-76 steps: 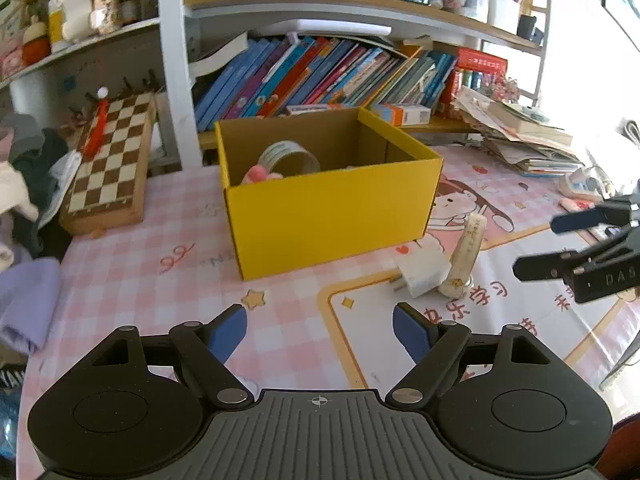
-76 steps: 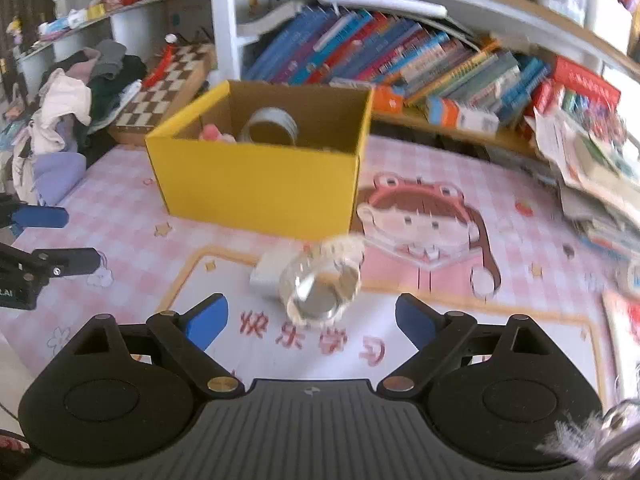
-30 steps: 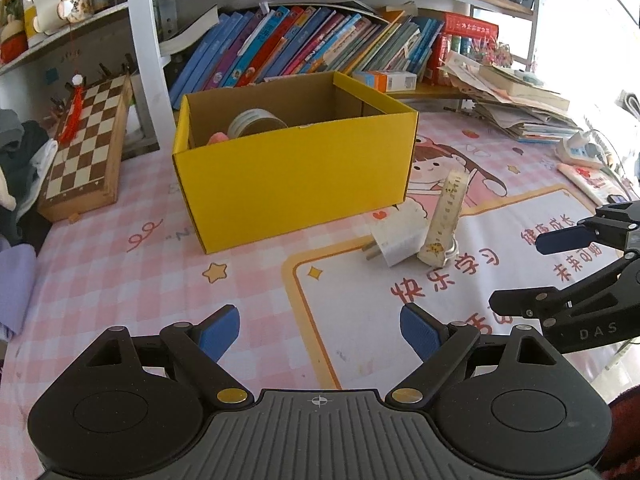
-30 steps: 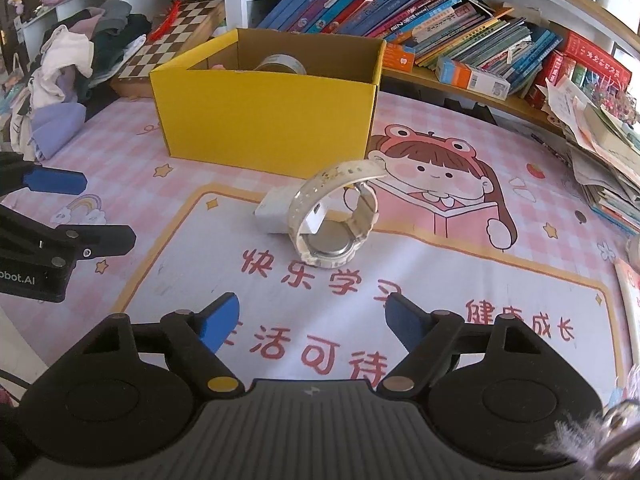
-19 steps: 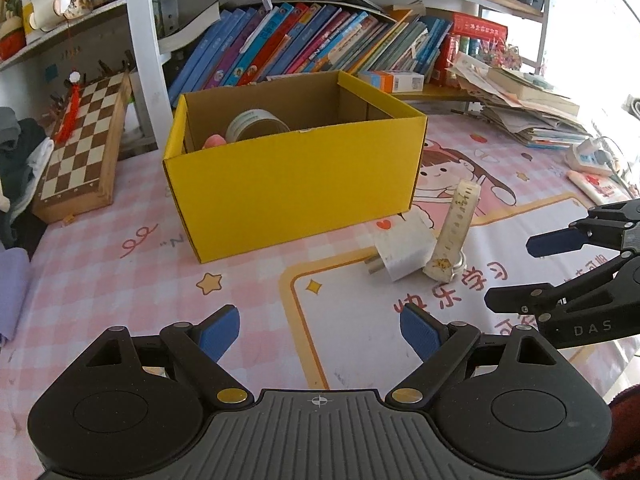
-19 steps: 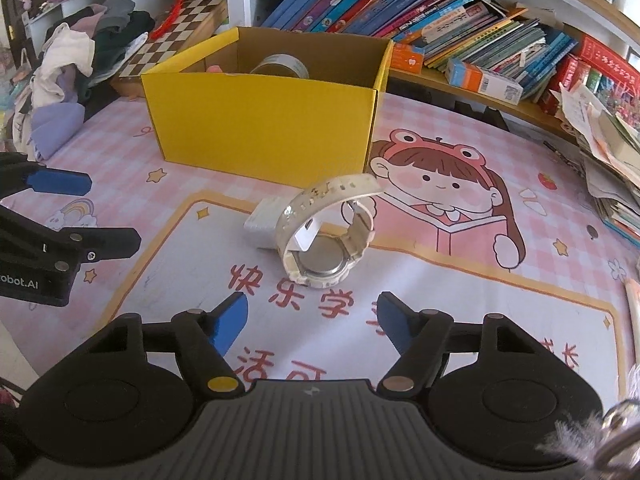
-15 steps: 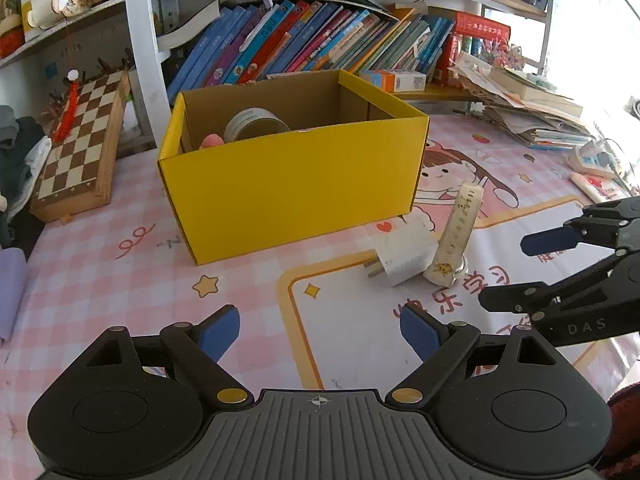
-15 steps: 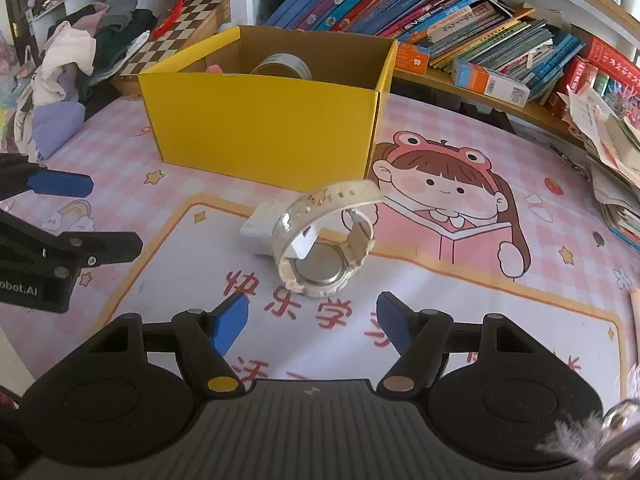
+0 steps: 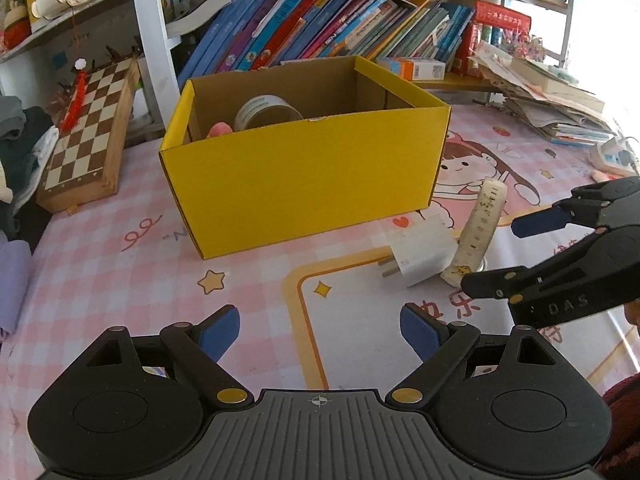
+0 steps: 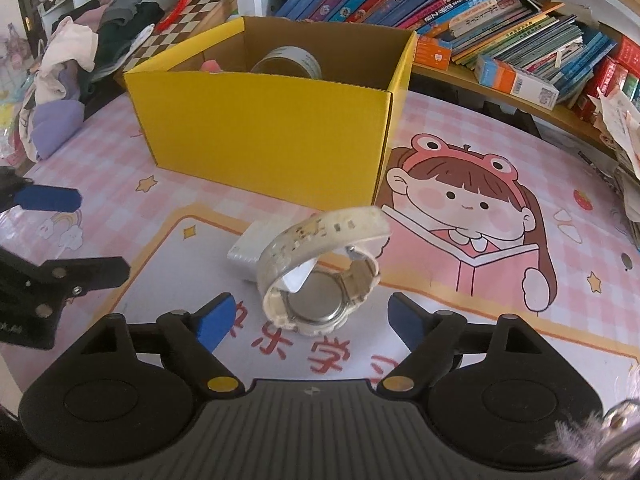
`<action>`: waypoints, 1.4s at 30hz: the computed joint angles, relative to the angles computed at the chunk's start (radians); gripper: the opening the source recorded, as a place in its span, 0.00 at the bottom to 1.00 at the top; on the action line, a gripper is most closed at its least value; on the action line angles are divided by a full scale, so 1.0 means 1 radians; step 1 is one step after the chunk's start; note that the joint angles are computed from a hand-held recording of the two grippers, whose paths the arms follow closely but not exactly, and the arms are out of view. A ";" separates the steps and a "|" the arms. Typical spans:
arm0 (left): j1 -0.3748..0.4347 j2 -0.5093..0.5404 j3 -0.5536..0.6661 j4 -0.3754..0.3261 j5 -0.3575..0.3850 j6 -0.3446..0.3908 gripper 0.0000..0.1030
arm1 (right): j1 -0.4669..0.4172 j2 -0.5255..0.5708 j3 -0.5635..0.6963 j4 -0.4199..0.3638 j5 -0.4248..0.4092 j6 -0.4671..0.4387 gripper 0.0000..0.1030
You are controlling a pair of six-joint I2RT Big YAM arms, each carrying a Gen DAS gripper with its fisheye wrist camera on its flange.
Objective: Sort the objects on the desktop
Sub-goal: 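Close the right gripper on the watch band while the left gripper grasps the charger block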
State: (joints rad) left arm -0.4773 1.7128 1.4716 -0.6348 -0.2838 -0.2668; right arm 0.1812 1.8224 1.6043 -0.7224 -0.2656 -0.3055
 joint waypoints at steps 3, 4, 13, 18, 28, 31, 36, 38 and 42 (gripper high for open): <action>-0.001 0.007 0.011 -0.012 -0.007 -0.002 0.87 | -0.002 0.026 0.034 -0.027 -0.006 0.000 0.80; -0.001 0.011 0.016 -0.018 -0.009 -0.004 0.87 | -0.003 0.034 0.043 -0.036 -0.009 -0.001 0.80; -0.009 0.034 0.050 -0.054 -0.021 0.002 0.87 | -0.007 0.071 0.079 -0.037 -0.041 -0.001 0.72; -0.010 0.045 0.063 -0.061 -0.020 0.002 0.87 | -0.012 0.076 0.086 -0.041 -0.071 -0.014 0.63; -0.012 0.080 0.098 -0.059 0.016 0.022 0.87 | -0.035 0.051 0.056 -0.015 -0.060 0.007 0.61; -0.012 0.095 0.113 -0.055 0.030 0.032 0.87 | -0.042 0.037 0.039 0.007 -0.054 0.008 0.61; -0.011 0.128 0.150 -0.046 0.052 0.063 0.87 | -0.052 0.024 0.023 0.022 -0.043 0.004 0.61; -0.012 0.143 0.167 -0.039 0.058 0.084 0.87 | -0.056 0.022 0.020 0.029 -0.036 0.010 0.61; -0.015 0.176 0.206 -0.042 0.056 0.114 0.86 | -0.063 0.023 0.022 0.032 -0.021 0.023 0.61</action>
